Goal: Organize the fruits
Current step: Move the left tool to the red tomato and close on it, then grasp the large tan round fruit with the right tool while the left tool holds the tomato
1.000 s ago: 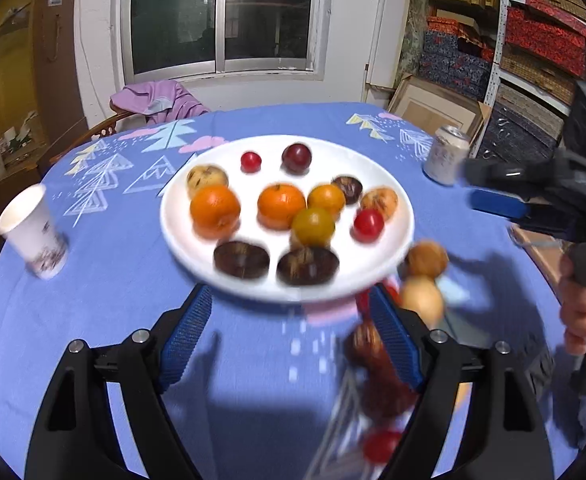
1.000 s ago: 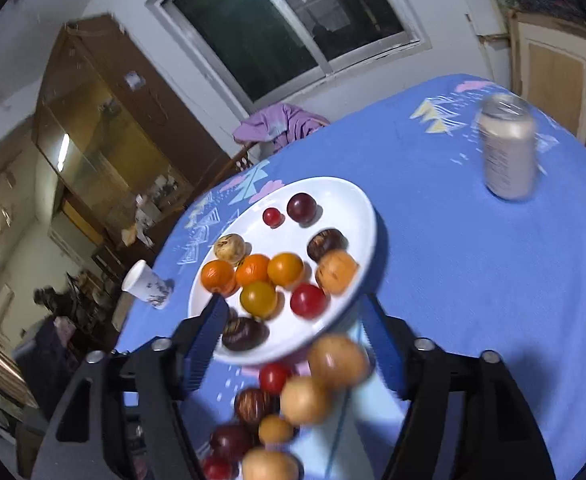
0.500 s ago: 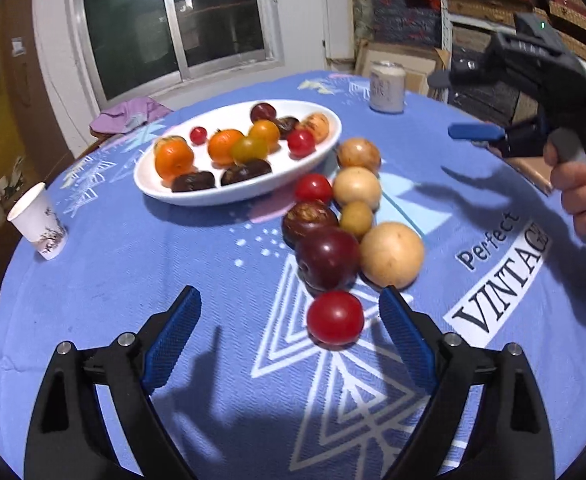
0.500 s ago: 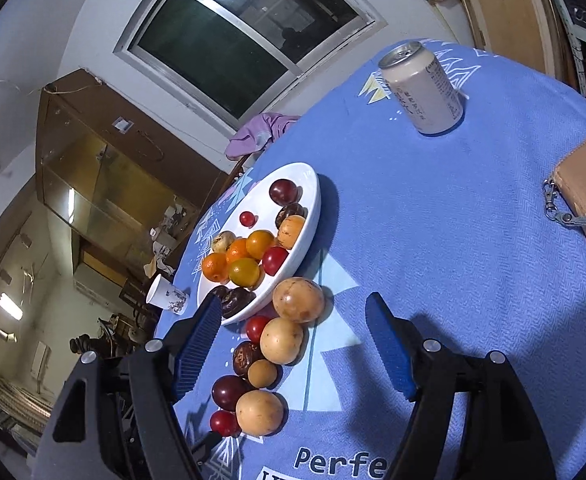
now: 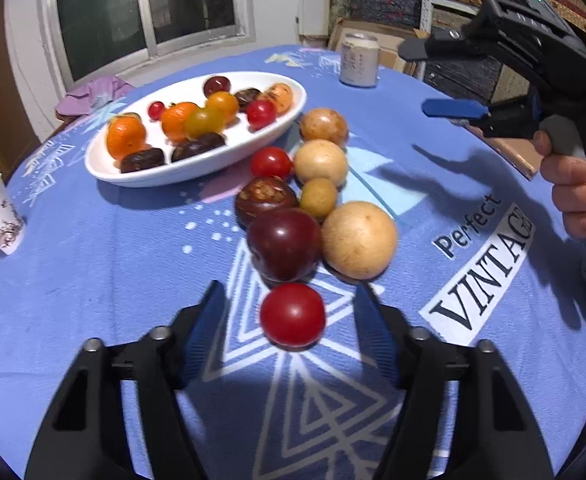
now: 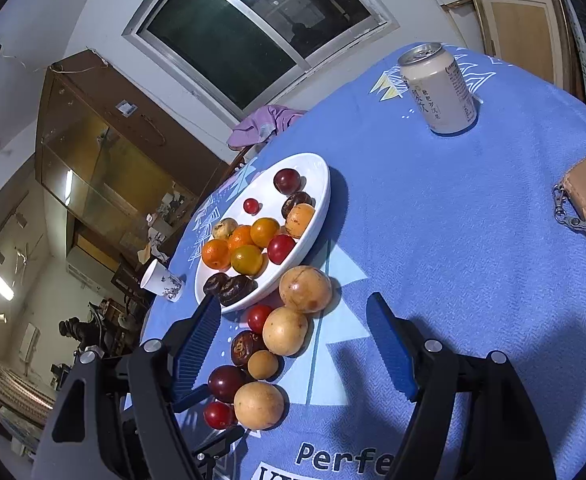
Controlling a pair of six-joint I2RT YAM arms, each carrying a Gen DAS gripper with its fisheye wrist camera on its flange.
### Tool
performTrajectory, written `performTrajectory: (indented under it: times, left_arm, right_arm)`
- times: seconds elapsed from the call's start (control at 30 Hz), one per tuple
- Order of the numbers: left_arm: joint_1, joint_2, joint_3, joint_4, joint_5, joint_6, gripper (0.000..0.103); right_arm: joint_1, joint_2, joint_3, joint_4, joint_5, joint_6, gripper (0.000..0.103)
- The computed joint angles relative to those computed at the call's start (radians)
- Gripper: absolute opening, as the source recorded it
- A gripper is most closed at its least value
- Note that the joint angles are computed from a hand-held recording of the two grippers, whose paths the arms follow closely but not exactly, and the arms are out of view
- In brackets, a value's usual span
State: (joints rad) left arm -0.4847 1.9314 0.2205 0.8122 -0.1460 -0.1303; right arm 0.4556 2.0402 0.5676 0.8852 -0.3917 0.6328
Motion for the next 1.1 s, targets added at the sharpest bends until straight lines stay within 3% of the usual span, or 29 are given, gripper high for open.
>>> performTrajectory:
  times: [0.2, 0.27, 0.47, 0.6, 0.7, 0.9, 1.1]
  left_arm:
    - [0.017, 0.004, 0.004, -0.006, 0.041, -0.005, 0.045]
    - [0.018, 0.0, -0.002, -0.002, 0.036, -0.009, 0.031]
    - [0.171, -0.097, -0.085, 0.056, 0.027, -0.032, 0.031]
    - [0.302, -0.111, -0.079, 0.038, 0.081, -0.045, 0.031]
    - [0.309, -0.115, -0.07, 0.014, 0.086, -0.039, 0.031]
    - [0.28, -0.1, -0.078, 0.038, 0.071, -0.028, 0.031]
    - [0.256, -0.088, -0.08, 0.046, 0.061, -0.029, 0.031]
  right_arm:
    - [-0.006, 0.008, 0.002, 0.001, -0.007, 0.002, 0.076]
    - [-0.005, 0.009, 0.002, -0.003, -0.01, -0.006, 0.076]
    - [0.057, -0.027, -0.036, -0.022, -0.027, -0.115, 0.076]
    - [0.163, -0.039, -0.056, -0.055, 0.012, -0.215, 0.064]
    - [0.251, -0.038, -0.034, -0.113, 0.105, -0.279, 0.059]
    - [0.437, -0.018, 0.022, -0.197, 0.397, -0.421, 0.059]
    - [0.481, -0.001, 0.067, -0.264, 0.474, -0.442, 0.059]
